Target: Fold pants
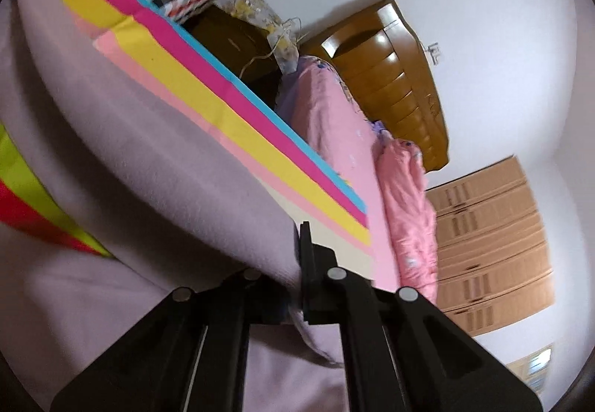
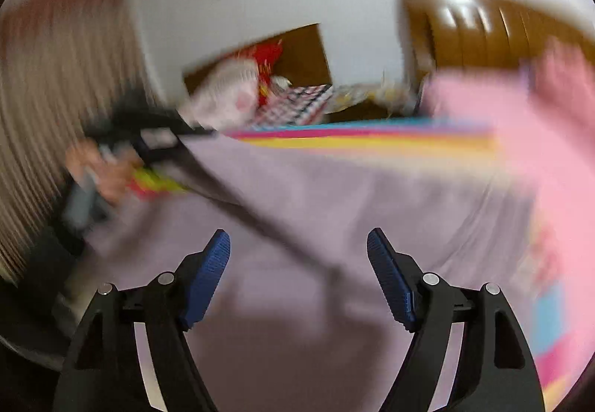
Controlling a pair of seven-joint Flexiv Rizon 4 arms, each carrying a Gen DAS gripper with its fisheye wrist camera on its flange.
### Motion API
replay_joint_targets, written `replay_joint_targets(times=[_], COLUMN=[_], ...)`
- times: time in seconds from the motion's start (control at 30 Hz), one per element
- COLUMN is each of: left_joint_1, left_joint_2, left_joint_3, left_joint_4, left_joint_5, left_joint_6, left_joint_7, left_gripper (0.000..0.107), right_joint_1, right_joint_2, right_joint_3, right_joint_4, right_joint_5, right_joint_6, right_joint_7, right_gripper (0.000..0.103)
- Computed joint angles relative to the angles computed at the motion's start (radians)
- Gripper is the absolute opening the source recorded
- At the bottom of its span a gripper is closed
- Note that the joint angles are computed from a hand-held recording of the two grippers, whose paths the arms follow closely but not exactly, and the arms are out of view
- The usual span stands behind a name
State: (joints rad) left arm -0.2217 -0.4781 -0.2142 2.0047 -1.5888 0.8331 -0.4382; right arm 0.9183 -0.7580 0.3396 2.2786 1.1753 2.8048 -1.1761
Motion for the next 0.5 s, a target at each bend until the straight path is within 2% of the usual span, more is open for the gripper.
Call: replay_joint_targets(times=[0.03, 0.1, 0.17, 0.23, 0.3, 0.37, 0.43, 0.47, 0.5], left_joint_1=[0.009, 0.017, 0.022, 0.031, 0.042, 0.053, 0.057, 0.059, 0.061], left_joint_2=[-0.001, 0.003, 0.011, 0.021, 0.026, 0.03, 0.039, 0.041, 0.041], left_joint_3=[-0.001, 0.0, 0.0, 0.003, 0.009, 0.016, 0.025, 0.03, 0.035], left_joint_4=[-0.005, -0.012, -0.01, 0.004, 0.017, 0.031, 0.056, 0.065, 0.073], left_joint_5=[0.014, 0.039, 0.049, 0.045, 0.05, 0.059, 0.049, 0.044, 0.038], left_joint_6=[-0.024, -0.045, -0.058, -0.08, -0.11, -0.139, -0.144, -0.144, -0.141], left_joint_7=[-0.026, -0.057, -0.071, -0.069, -0.073, -0.074, -0.047, -0.035, -0.021], left_gripper=[0.004, 0.004, 0.005, 0.005, 0.005, 0.005, 0.005, 0.007, 0.007], right_joint_1=[-0.038, -0.074, -0.098, -0.136, -0.156, -0.169, -0.193, -0.197, -0.194], right_joint_2=[-0.052, -0.104, -0.108, -0.127, -0.099, -0.083, -0.129, -0.149, -0.15], right_joint_3=[0.03, 0.02, -0.02, -0.039, -0.06, -0.077, -0.065, -0.06, -0.057], right_joint_4=[0.006, 0.001, -0.045, -0.084, -0.109, -0.127, -0.124, -0.119, -0.119], right_joint_5=[-0.097, -0.21, -0.183, -0.159, -0.122, -0.07, -0.059, -0.035, 0.006], right_joint_6=[0.033, 0.035, -0.02, -0.026, -0.068, -0.097, -0.01, 0.032, 0.043], right_joint_7=[0.152, 0.301, 0.336, 0.42, 0.429, 0.438, 0.572, 0.622, 0.618], right_gripper=[0.074, 0.074, 0.074, 0.072, 0.08, 0.082, 0.069, 0.049, 0.032])
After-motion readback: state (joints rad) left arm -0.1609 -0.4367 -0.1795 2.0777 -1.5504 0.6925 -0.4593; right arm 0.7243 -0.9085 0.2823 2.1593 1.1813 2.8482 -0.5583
